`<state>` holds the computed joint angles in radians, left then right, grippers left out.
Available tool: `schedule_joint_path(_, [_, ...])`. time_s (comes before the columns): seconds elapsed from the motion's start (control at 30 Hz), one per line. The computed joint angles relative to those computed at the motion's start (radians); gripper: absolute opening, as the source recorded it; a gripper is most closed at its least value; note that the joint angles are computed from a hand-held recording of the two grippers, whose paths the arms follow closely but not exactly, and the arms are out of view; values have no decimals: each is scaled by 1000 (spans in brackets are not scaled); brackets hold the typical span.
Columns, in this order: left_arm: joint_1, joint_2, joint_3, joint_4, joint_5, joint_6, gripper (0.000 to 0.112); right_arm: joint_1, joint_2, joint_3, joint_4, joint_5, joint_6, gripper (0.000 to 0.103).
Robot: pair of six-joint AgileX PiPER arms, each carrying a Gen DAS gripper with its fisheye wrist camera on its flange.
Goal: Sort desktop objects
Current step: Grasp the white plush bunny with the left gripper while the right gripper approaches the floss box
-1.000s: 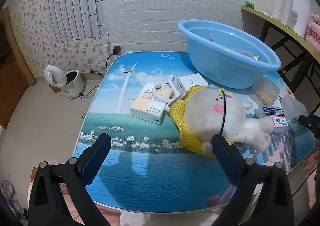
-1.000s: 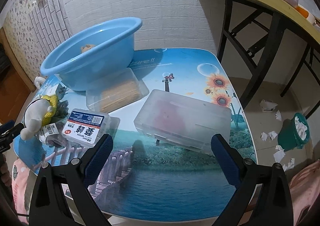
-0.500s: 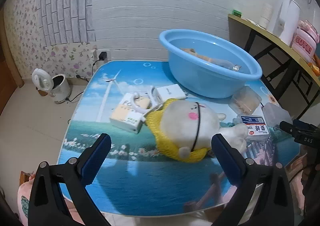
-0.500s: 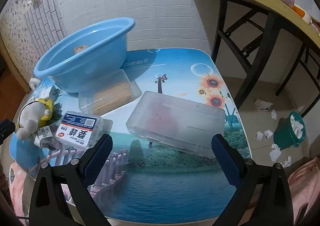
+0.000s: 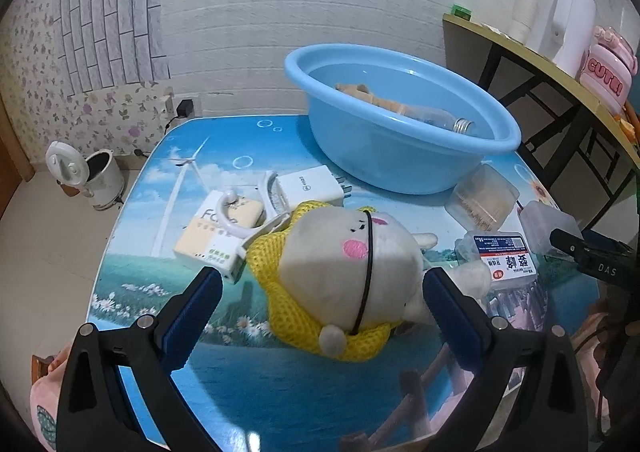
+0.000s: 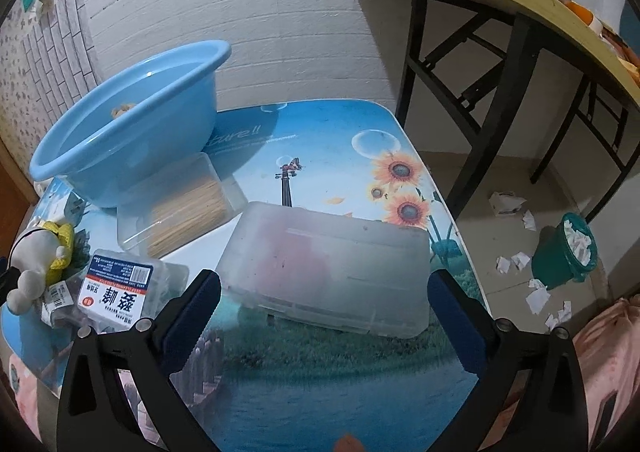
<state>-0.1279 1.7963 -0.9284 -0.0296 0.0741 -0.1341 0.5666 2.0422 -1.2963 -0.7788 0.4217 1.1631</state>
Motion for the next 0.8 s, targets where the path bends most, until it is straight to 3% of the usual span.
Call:
schedule_joint_path(0.13, [4, 28, -30, -108, 15, 102, 101, 1, 20, -27, 0, 15, -24, 102])
schedule_joint_path(0.33, [11, 66, -58, -443, 24, 418, 101, 9, 46, -60, -14, 36, -35, 102])
schedule_joint_path(0.4, [10, 74, -64, -453, 24, 425, 101, 9, 47, -64, -6, 39, -45, 102])
schedule_joint_path(0.5, [4, 75, -76, -358, 47, 334, 101, 1, 36, -56, 36, 22, -83, 102])
schedule_joint_path(0.63, [3, 60, -64, -470, 46, 463, 80, 13, 18, -38, 37, 4, -98, 102])
schedule_joint_path(0.8, [-6, 30, -42, -407, 37, 431, 69, 49, 14, -42, 14, 14, -96, 102])
